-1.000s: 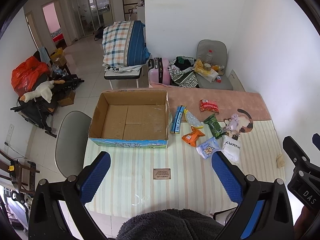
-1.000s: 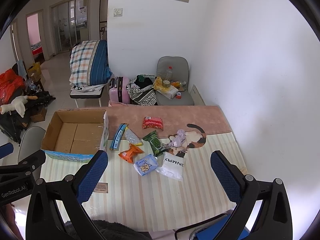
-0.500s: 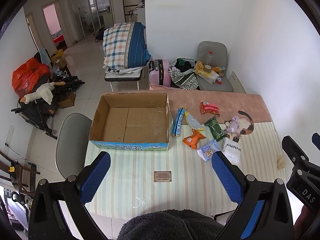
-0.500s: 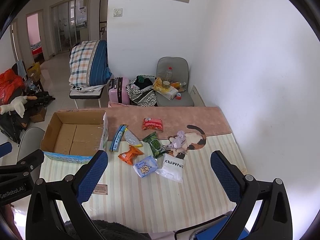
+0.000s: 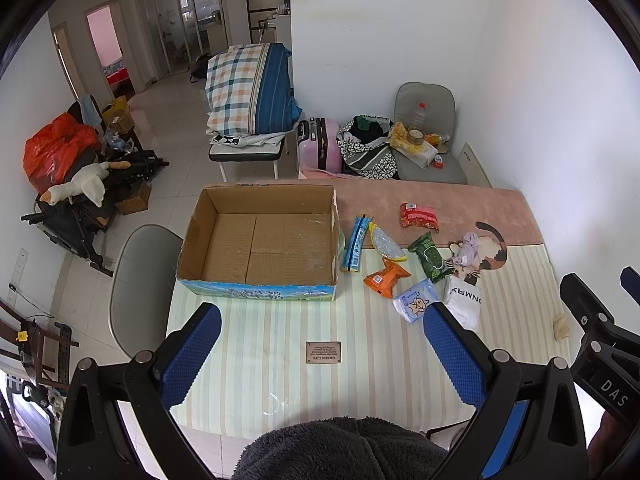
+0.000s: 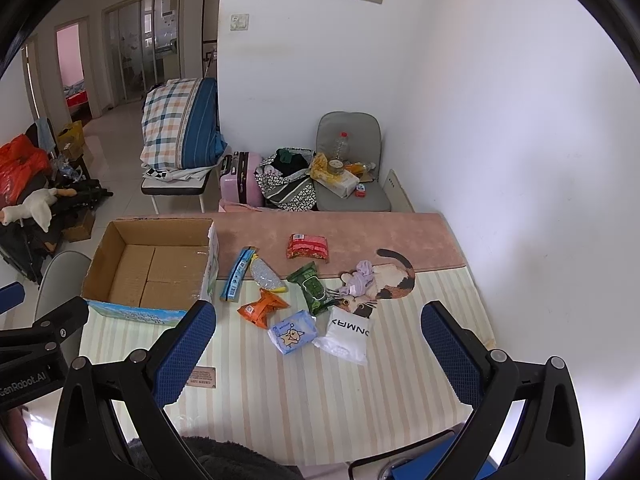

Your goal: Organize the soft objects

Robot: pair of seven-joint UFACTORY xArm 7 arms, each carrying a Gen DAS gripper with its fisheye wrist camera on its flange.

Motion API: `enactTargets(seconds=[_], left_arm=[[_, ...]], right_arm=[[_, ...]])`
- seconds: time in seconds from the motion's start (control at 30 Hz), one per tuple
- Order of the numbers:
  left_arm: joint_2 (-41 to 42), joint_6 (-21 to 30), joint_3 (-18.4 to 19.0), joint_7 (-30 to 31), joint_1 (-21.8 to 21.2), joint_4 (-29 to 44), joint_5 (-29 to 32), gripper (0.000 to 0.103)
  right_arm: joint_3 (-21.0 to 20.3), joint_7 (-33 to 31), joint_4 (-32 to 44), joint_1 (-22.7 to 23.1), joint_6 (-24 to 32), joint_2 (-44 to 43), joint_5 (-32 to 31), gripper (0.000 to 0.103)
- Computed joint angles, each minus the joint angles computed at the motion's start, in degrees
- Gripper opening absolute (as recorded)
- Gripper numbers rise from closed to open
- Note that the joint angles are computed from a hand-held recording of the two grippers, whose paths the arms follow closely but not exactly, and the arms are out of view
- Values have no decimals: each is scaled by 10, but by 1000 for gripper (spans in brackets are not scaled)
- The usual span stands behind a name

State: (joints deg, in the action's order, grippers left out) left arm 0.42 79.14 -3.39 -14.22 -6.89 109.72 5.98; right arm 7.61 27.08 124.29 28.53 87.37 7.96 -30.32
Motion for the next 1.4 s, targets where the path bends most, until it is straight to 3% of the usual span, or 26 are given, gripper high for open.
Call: enactTargets(seconds=[1.13, 1.23, 1.4], left_arm=[[7, 4, 2, 2, -2, 17, 0, 103], [36, 15, -1, 4, -6, 57, 1, 103], [139, 26, -2, 17, -37, 165, 34, 103]], right_arm=[[15, 3, -55, -30, -40, -40, 11, 103], [10, 8, -62, -44, -48, -44, 35, 103], [-21, 1, -69, -105, -52, -31, 137, 103]])
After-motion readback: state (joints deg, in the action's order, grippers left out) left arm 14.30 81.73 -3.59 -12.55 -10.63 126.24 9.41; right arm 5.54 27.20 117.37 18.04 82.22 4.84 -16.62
